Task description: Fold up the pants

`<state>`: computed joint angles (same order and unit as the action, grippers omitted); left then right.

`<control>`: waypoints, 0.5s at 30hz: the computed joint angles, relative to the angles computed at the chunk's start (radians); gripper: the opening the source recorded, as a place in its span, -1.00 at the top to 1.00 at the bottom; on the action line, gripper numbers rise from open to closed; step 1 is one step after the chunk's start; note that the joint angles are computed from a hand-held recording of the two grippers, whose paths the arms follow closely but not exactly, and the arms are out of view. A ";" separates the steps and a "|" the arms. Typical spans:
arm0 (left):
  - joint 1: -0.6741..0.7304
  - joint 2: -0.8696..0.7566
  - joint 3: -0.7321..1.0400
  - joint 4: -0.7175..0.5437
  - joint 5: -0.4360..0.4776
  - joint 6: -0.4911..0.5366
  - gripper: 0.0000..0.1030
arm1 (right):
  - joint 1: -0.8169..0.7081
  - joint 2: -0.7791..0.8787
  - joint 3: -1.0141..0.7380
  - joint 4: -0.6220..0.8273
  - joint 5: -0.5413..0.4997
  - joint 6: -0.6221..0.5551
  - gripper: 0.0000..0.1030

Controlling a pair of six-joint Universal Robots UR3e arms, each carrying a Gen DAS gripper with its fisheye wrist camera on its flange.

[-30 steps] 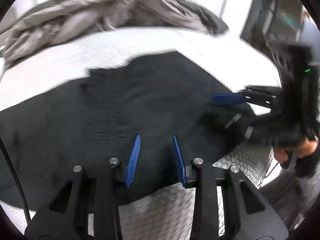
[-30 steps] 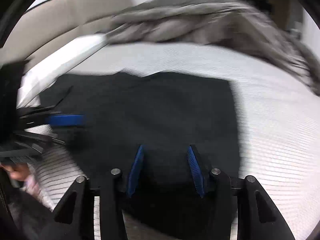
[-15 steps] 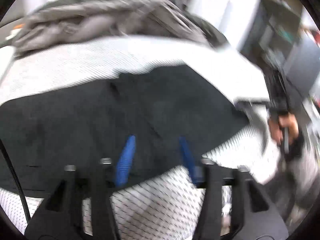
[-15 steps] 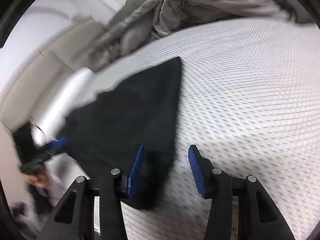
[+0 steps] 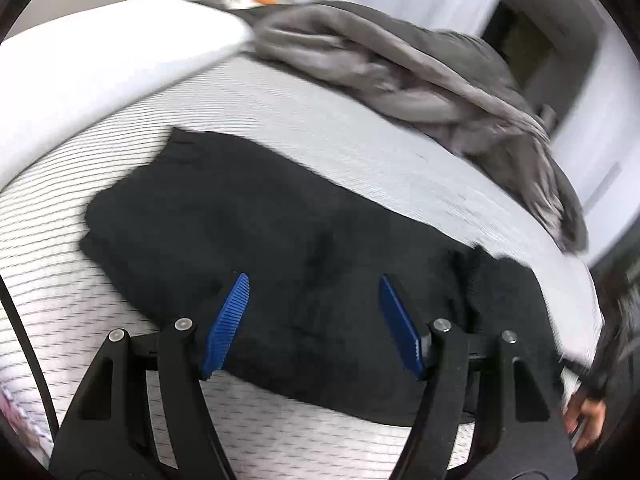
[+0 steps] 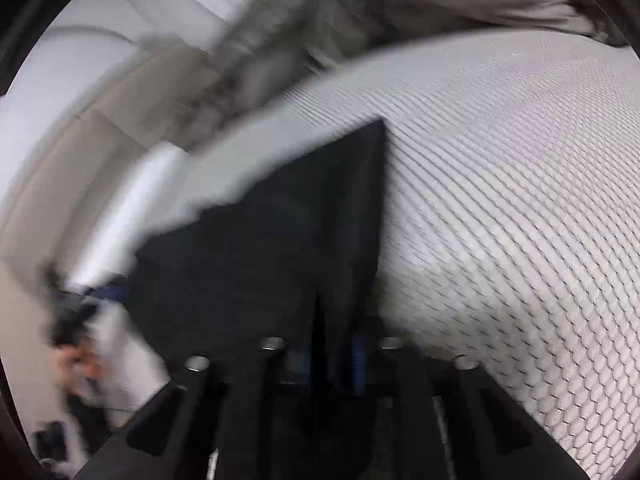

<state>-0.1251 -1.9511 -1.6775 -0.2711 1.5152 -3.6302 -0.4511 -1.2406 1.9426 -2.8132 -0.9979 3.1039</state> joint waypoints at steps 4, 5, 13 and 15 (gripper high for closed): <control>0.116 0.110 -0.141 -0.005 -0.039 -0.006 -0.25 | -0.029 0.008 0.011 -0.007 0.063 0.034 0.15; 0.145 0.146 -0.184 0.003 -0.055 -0.007 -0.25 | -0.030 -0.017 0.026 -0.007 0.053 0.032 -0.02; 0.320 0.263 -0.351 -0.086 -0.239 0.016 -0.25 | 0.011 -0.020 0.030 -0.030 -0.003 0.038 -0.28; 0.362 0.181 -0.353 -0.029 -0.324 -0.013 -0.24 | 0.030 -0.005 0.015 -0.038 -0.011 0.052 -0.28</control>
